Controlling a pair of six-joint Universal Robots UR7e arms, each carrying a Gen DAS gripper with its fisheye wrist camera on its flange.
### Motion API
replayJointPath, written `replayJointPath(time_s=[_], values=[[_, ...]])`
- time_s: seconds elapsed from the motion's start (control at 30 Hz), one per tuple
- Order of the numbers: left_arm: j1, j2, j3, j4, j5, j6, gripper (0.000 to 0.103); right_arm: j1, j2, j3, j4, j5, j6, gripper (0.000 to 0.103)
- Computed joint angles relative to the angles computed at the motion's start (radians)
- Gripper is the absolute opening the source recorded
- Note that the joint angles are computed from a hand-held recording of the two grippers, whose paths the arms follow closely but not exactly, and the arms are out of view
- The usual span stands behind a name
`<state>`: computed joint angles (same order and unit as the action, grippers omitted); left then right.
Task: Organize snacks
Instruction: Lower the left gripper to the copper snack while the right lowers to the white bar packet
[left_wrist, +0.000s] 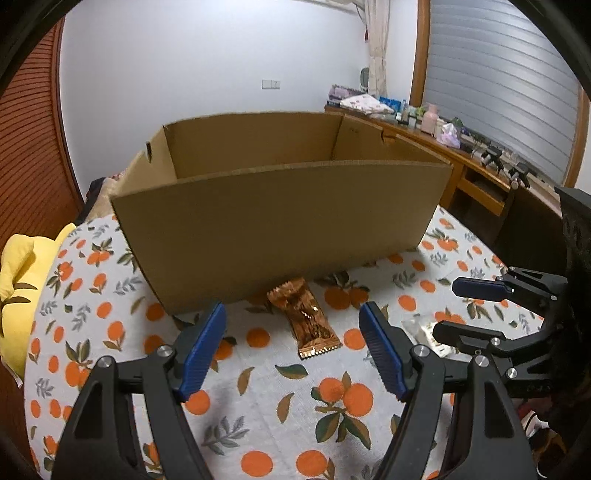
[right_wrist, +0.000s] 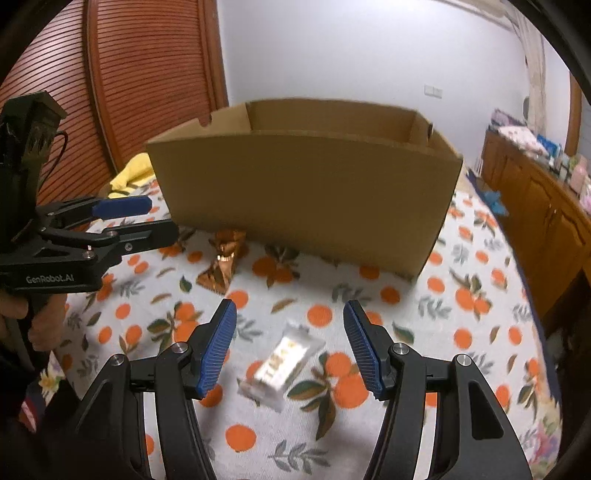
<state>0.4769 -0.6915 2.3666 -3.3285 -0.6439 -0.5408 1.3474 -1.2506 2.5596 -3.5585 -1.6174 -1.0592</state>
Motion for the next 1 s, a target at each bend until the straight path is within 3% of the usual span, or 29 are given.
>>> replayJointPath(time_s=[0.23,0.43,0.7,0.8,1.0], values=[[0.035,0.022,-0.037,0.049,-0.026,-0.013,0.075,-0.026,0.014,-0.004,0.035,-0.014,0.009,0.056],[0.057,0.030,-0.066,0.080,-0.044,-0.019,0.073,-0.024,0.039,-0.002,0.025,-0.049,0.001,0.042],[0.079,0.052,-0.106,0.149,-0.047,-0.037,0.073,-0.048,0.057,0.022,-0.031,-0.033,-0.023,0.041],[0.086,0.057,-0.122,0.179,-0.039,-0.048,0.065,-0.055,0.084,0.036,-0.093,-0.025,-0.047,0.041],[0.096,0.079,-0.145,0.174,-0.037,-0.038,0.056,-0.059,0.088,0.034,-0.100,-0.017,-0.054,0.041]])
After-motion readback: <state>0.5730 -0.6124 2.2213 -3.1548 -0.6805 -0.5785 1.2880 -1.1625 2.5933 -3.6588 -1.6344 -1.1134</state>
